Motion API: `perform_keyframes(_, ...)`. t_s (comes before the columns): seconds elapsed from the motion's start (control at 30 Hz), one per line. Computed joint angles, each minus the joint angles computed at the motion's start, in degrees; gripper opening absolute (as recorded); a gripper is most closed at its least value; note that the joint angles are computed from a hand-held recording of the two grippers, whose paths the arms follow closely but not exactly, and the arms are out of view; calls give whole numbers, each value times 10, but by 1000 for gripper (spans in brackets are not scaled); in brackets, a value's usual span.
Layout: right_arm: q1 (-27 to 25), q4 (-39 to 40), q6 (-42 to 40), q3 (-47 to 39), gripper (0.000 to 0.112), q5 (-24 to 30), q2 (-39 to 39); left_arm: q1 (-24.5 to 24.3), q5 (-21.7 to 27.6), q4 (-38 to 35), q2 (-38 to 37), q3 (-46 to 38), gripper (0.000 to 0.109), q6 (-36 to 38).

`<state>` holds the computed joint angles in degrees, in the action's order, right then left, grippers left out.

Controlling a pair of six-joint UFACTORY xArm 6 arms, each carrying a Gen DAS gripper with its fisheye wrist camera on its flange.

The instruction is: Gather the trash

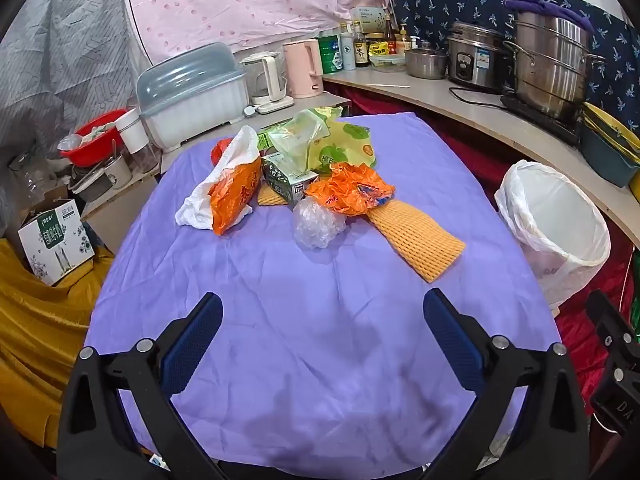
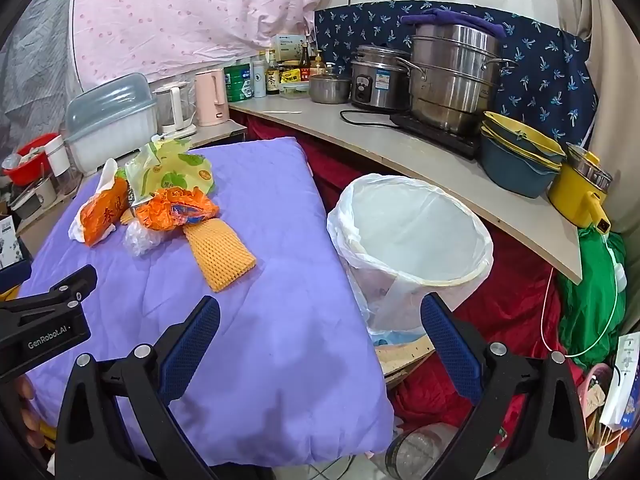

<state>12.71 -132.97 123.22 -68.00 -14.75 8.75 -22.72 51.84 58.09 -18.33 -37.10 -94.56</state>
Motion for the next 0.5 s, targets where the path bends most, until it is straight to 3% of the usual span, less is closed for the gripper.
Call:
perform_keyframes(0.27, -6, 36, -40, 9, 96, 1, -2, 2, 1, 4, 1, 0, 96, -4)
perform_keyframes(0.5, -2, 10, -11, 2, 96, -2, -4, -6, 8, 7, 17, -17, 96, -14)
